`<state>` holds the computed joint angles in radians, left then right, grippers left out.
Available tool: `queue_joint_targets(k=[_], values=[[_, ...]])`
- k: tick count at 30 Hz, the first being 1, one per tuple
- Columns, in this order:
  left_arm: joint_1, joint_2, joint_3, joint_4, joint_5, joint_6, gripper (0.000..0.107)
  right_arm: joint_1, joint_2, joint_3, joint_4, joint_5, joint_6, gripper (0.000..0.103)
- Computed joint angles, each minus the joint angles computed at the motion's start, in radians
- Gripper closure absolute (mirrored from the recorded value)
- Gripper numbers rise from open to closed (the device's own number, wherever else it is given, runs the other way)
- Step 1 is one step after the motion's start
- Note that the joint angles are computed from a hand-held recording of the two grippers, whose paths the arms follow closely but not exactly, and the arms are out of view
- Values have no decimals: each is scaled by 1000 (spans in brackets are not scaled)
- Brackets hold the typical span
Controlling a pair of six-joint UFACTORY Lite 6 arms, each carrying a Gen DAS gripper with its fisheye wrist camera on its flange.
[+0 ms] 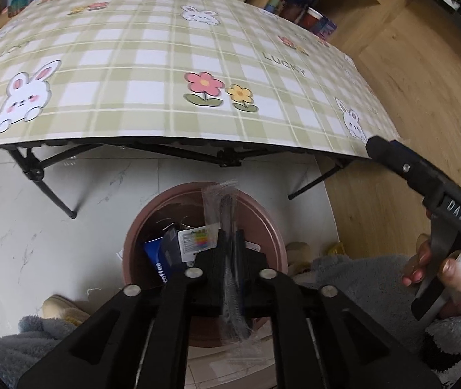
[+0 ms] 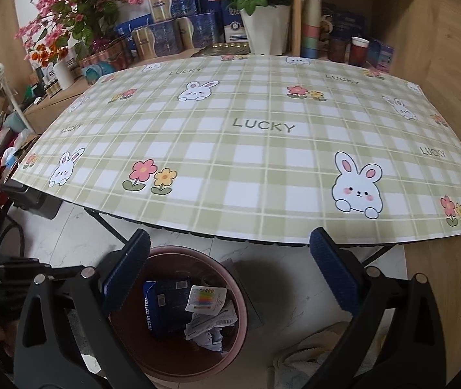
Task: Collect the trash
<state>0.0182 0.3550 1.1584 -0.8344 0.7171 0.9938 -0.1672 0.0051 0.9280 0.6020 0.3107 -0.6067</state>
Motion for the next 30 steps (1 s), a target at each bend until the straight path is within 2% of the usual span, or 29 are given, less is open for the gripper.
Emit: queue_joint_targets(k=[1,4,7,13,19,30], values=[[-6,-1,0,-9,-4,9,78,-7,1,3,5,5,-5,6],[-7,-24,-3,-48,-8,45,48,-16,-10,0,1,10,0,6],[-8,-67,-1,-49,-33,55,35,-16,-20,4,-24,17,28,6],[14,-166,39,-39,-49,42,16,-16,-81,25,-81,54,94,6],[46,-288,107,-7,-51,42,10,-16,-153,106,-189,122,193,6],[87,-392,314,46,2,-51,10,-35,-191,384,-291,287,278,6]])
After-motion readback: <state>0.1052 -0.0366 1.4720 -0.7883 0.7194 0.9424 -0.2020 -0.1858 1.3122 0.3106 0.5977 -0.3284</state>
